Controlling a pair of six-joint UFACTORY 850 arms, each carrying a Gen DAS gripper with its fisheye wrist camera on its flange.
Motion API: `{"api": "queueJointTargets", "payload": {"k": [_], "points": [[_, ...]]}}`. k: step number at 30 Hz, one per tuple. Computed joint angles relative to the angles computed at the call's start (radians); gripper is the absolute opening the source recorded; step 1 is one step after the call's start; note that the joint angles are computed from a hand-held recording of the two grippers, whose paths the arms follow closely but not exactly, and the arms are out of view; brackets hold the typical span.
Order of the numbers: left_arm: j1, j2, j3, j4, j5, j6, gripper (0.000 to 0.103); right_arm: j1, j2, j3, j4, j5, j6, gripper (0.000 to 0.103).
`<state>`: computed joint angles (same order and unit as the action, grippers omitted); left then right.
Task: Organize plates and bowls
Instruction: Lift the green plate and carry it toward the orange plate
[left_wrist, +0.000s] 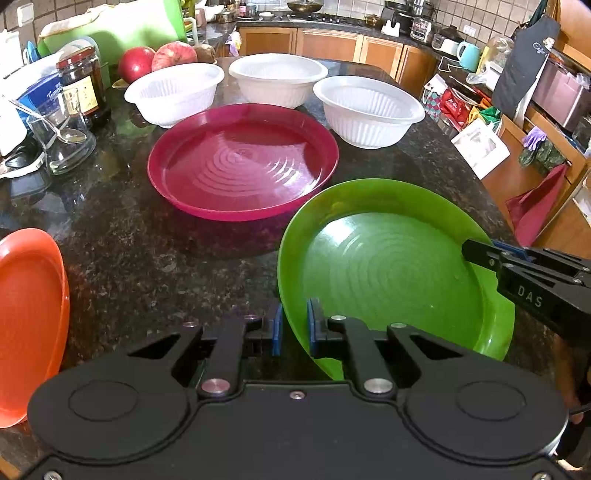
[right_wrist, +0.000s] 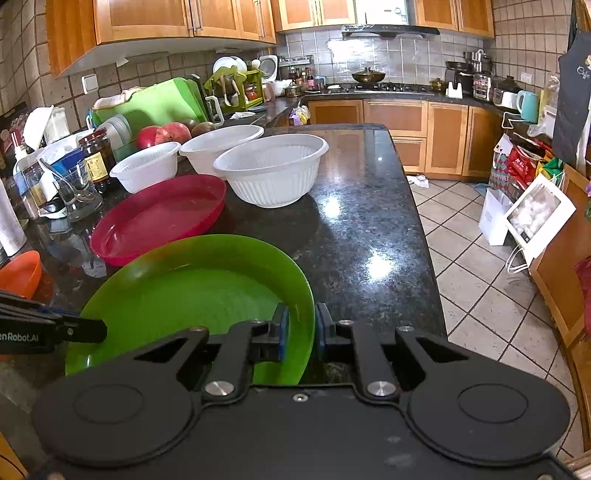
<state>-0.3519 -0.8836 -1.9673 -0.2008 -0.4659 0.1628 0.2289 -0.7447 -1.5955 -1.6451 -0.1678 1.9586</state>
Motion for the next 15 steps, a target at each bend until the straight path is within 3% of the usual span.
{"api": "queueJointTargets", "payload": {"k": [15], "points": [[0.027, 0.100, 0.140, -0.005, 0.109, 0.009, 0.017, 0.054, 0.023, 0.017, -0.189, -0.041, 0.192, 0.017]]}}
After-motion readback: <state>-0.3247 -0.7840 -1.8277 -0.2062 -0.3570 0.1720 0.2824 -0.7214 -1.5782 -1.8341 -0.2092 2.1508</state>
